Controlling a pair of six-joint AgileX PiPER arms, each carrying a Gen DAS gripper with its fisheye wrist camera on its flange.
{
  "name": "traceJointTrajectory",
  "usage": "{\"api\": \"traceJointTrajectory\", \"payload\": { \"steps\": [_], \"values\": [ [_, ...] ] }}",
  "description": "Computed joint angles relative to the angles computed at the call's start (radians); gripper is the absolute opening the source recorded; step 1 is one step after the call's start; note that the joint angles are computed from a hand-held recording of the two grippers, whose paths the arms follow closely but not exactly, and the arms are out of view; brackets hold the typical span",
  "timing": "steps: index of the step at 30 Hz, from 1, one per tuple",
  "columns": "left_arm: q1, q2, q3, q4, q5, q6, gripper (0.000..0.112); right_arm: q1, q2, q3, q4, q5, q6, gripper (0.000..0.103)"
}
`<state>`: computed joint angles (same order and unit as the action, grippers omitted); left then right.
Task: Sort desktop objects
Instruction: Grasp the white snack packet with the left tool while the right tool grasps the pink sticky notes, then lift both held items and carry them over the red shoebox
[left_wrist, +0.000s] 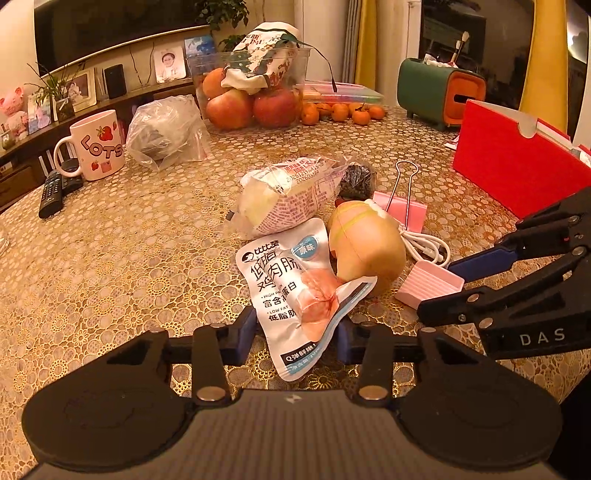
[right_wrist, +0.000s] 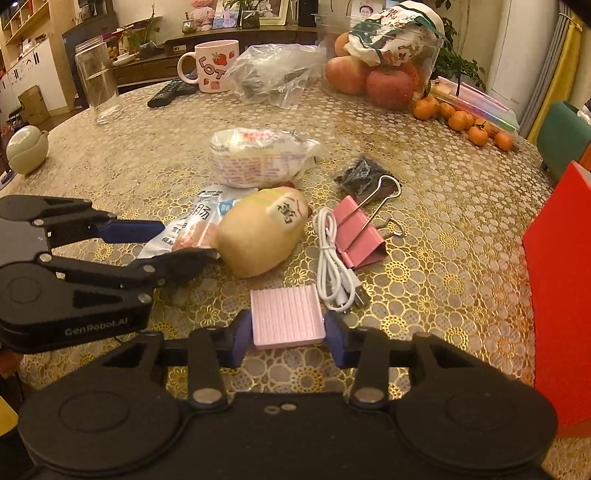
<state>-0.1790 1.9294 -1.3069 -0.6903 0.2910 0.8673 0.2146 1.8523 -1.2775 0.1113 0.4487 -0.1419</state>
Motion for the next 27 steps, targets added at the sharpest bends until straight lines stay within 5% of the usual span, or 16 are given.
{"api": "traceJointTrajectory", "payload": {
  "steps": [27],
  "values": [
    [-0.013, -0.199, 0.208, -0.023, -0.003, 0.001, 0.037, -0.045, -0.184, 0.195, 0.162, -0.04, -0.124, 0.042]
  ]
}}
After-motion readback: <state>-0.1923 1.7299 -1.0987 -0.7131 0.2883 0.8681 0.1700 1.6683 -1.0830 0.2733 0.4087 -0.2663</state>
